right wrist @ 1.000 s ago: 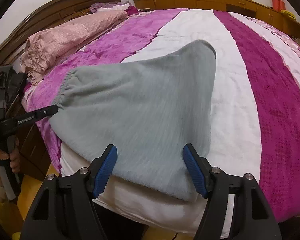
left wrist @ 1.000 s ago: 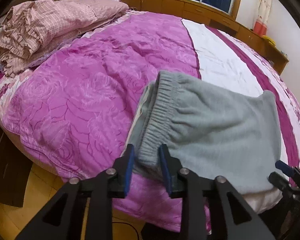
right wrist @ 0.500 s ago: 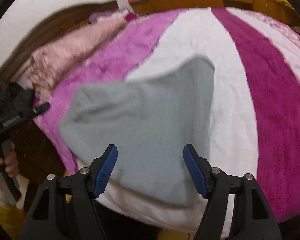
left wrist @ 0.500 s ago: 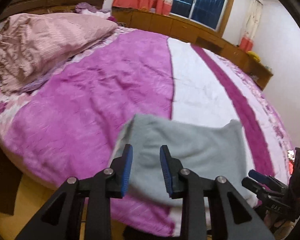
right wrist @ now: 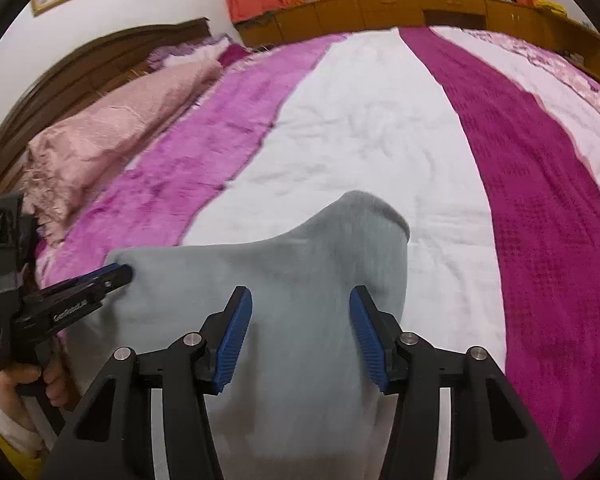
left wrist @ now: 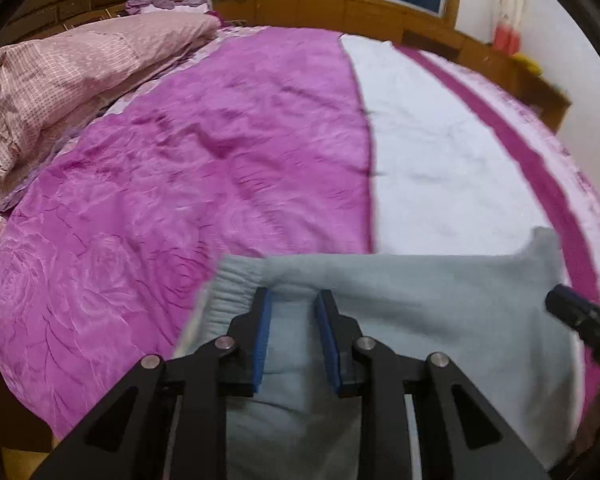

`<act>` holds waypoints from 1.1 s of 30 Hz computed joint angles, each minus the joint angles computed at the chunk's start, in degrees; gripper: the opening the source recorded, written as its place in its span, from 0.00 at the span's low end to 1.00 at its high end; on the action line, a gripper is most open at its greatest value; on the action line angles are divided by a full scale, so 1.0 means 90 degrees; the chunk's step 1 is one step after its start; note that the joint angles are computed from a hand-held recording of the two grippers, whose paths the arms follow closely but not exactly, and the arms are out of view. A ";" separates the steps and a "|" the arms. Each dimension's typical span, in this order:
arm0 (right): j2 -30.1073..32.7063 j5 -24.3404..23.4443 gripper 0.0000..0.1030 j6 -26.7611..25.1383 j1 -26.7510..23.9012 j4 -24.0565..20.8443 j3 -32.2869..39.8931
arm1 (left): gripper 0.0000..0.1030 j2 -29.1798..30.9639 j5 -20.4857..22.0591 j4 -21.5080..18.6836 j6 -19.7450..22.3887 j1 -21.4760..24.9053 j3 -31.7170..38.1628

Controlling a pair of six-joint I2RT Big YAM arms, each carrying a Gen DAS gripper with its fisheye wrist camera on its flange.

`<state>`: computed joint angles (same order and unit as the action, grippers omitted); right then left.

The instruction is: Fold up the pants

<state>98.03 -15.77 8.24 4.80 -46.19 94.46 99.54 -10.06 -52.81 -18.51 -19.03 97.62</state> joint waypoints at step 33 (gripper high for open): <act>-0.2431 -0.0424 0.35 -0.0750 -0.0418 -0.0284 -0.2645 | 0.24 -0.1598 0.0622 0.0076 -0.0069 -0.0010 -0.1621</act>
<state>76.15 -19.59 1.49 1.04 -48.75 70.65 85.16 -4.46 -52.12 -19.13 -19.12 83.03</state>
